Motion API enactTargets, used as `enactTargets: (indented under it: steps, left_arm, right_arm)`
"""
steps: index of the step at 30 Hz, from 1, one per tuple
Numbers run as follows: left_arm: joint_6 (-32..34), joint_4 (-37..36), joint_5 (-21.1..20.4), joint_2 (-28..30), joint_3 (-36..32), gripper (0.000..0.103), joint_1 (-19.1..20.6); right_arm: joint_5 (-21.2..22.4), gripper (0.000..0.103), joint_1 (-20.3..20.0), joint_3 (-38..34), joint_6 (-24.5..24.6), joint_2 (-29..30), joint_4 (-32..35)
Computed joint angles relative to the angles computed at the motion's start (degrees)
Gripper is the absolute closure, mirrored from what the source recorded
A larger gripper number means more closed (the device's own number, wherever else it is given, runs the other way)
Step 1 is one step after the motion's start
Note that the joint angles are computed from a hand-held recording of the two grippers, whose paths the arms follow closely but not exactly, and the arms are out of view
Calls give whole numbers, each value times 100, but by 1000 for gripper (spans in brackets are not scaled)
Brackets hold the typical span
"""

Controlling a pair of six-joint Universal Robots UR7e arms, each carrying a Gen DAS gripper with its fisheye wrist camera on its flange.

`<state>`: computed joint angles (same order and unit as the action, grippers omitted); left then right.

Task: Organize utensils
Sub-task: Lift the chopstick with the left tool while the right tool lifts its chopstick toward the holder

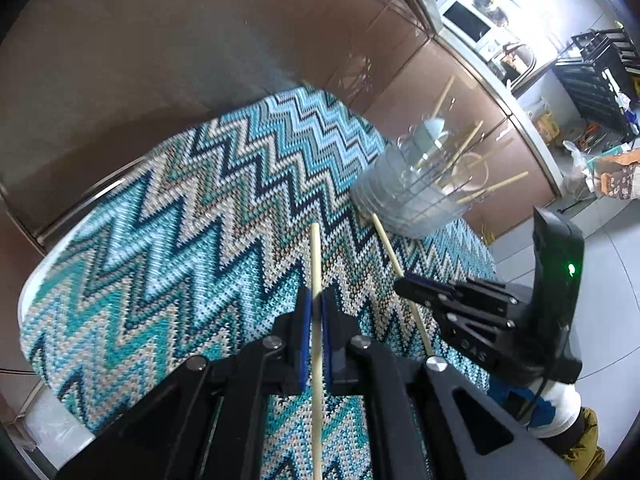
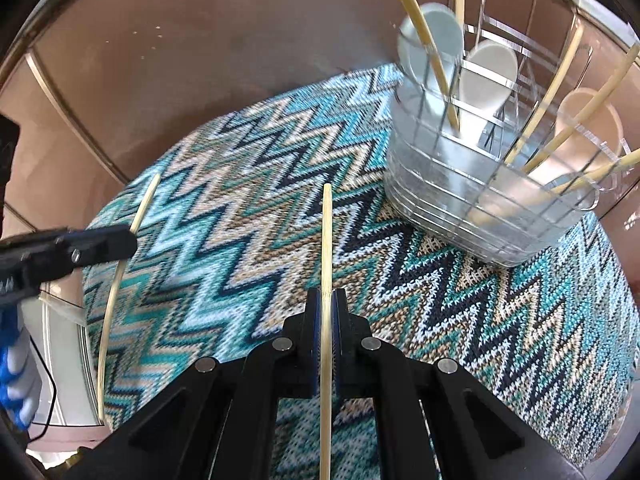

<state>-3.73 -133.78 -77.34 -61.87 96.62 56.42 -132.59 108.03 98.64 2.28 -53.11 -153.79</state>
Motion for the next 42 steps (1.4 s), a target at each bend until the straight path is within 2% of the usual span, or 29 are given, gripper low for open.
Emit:
enactTargets:
  steps: [3,8,15,21,30,42]
  left_arm:
    - [64,-235,150,-158,191,98,-81]
    - [256,-931,658,-437,676,98,-353]
    - [534,-1794,1154,-721,1269,98,-775]
    - [940,-2557,1552,-890,1722,98,-1161]
    - [1373,-3251,1878,-888,2009,98,-1478]
    - [1810,-3801,2068,-568,1974,98,-1637]
  right_arm:
    - [-31,98,159,174,-111,-96,-293]
    - [-84,98,419,566,-152,-309,-851]
    - [-337,98,791,1117,-134,-637,-1639]
    - [-466,98,965,1384,-306,-685,-2417]
    - [-553,98,1120,1617,-537,-754,-3205]
    - [-429,98,1032,1701,-889,-798,-3811]
